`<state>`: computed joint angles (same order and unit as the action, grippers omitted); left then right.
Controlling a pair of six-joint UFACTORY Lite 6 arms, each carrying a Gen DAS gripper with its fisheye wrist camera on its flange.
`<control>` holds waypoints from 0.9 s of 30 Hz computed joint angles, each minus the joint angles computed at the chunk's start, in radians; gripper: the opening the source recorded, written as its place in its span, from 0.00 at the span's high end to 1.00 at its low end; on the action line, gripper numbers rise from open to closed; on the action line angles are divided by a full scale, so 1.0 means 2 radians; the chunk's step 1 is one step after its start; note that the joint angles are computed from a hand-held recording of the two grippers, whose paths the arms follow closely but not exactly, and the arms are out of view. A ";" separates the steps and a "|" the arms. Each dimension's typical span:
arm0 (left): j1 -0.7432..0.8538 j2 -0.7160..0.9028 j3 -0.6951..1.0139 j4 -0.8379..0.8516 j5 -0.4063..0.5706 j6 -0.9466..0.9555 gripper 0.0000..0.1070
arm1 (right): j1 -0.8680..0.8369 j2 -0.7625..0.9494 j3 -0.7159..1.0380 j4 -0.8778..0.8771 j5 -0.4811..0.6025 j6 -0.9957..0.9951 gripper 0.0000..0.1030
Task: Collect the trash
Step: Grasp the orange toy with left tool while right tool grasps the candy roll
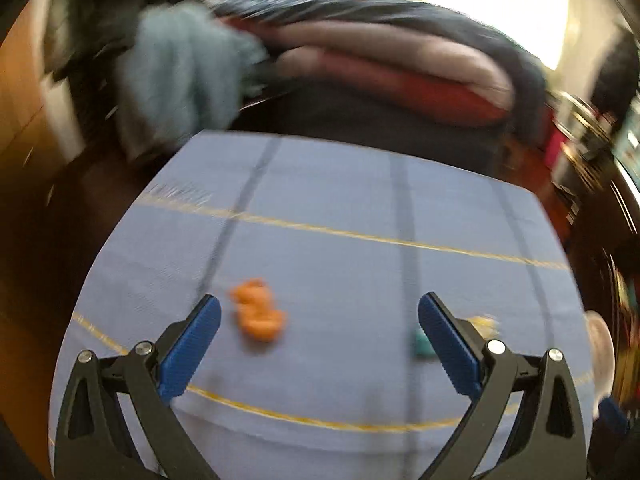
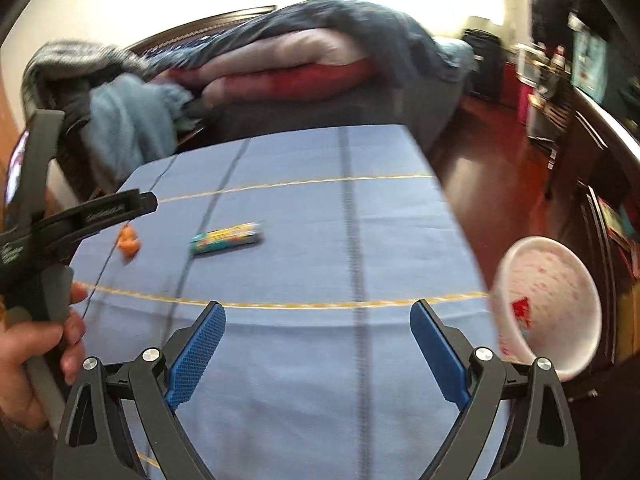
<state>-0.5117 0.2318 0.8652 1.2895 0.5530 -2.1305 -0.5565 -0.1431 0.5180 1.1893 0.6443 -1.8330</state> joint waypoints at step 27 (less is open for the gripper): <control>0.120 0.006 -0.059 0.222 -0.098 -0.142 0.74 | 0.329 0.196 0.107 0.402 -0.209 -0.194 0.04</control>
